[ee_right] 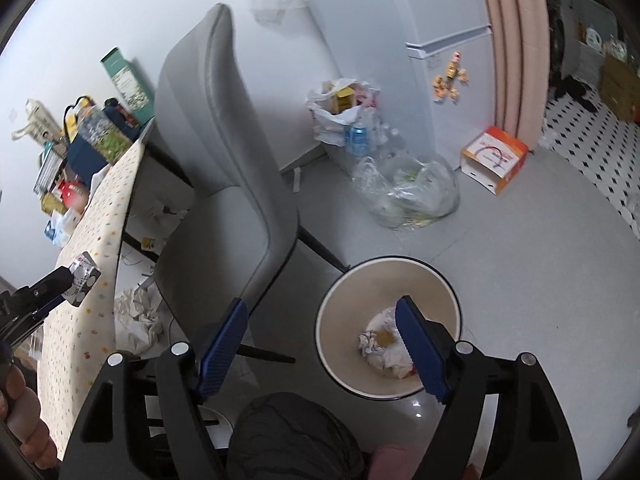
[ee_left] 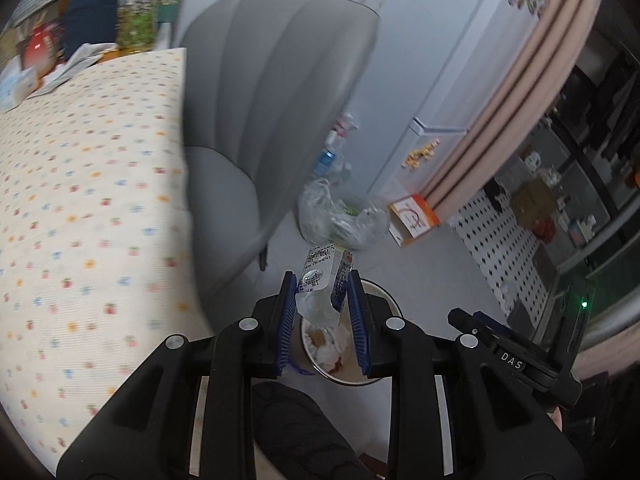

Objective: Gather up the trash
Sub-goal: 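Open the right tool then the left tool to drop both items into the bin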

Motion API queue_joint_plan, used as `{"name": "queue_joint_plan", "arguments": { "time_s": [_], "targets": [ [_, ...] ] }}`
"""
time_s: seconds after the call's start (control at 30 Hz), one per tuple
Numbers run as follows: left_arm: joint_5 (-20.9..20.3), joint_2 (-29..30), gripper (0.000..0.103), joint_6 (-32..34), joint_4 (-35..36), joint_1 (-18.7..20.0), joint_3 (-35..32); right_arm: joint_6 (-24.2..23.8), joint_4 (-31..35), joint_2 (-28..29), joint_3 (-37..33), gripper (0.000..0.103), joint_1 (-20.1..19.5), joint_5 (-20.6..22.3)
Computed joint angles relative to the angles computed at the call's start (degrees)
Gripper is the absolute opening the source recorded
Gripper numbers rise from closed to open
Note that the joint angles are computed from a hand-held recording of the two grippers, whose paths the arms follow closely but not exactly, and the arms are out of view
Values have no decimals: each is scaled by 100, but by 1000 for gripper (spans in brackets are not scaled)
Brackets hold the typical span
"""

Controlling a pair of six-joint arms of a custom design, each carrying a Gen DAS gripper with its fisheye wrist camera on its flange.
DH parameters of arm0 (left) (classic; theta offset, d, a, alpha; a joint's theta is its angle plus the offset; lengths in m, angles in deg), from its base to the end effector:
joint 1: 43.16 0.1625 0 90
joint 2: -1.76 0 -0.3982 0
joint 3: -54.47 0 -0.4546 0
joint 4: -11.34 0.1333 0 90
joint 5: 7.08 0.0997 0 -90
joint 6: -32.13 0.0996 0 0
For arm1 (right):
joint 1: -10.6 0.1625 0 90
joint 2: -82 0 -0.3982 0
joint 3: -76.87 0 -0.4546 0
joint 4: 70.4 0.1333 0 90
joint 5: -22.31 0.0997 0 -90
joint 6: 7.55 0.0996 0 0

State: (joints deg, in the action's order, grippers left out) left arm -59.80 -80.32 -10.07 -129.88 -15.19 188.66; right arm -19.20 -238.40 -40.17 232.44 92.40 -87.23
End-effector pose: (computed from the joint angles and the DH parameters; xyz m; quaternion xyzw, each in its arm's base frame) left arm -0.2912 -0.3739 0.1173 0.1656 0.9329 -0.2477 0.2021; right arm 0.0555 -0.3156 0.2525 -0.0369 -0.9133 0.3413 0.2191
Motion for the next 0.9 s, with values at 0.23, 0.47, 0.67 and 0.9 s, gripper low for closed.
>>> {"name": "queue_joint_plan", "arguments": {
  "time_s": [0.23,0.47,0.67,0.9],
  "targets": [
    [-346,892,26,267,-315,-27,-419,-315,699,-1282,271,75,-846,530],
    [-687,1706,26,536,-509,-8,-869,-590,1478,-2544,451,75,-1736,1130],
    [-805,2294,39,730,-741,-47,-1181,-856,2138,-3479,520,75,-2527,1650],
    [-710,2211,84,750,-940,-86,-1094,-995,2507,-3891,595,75,-2868,1937]
  ]
}}
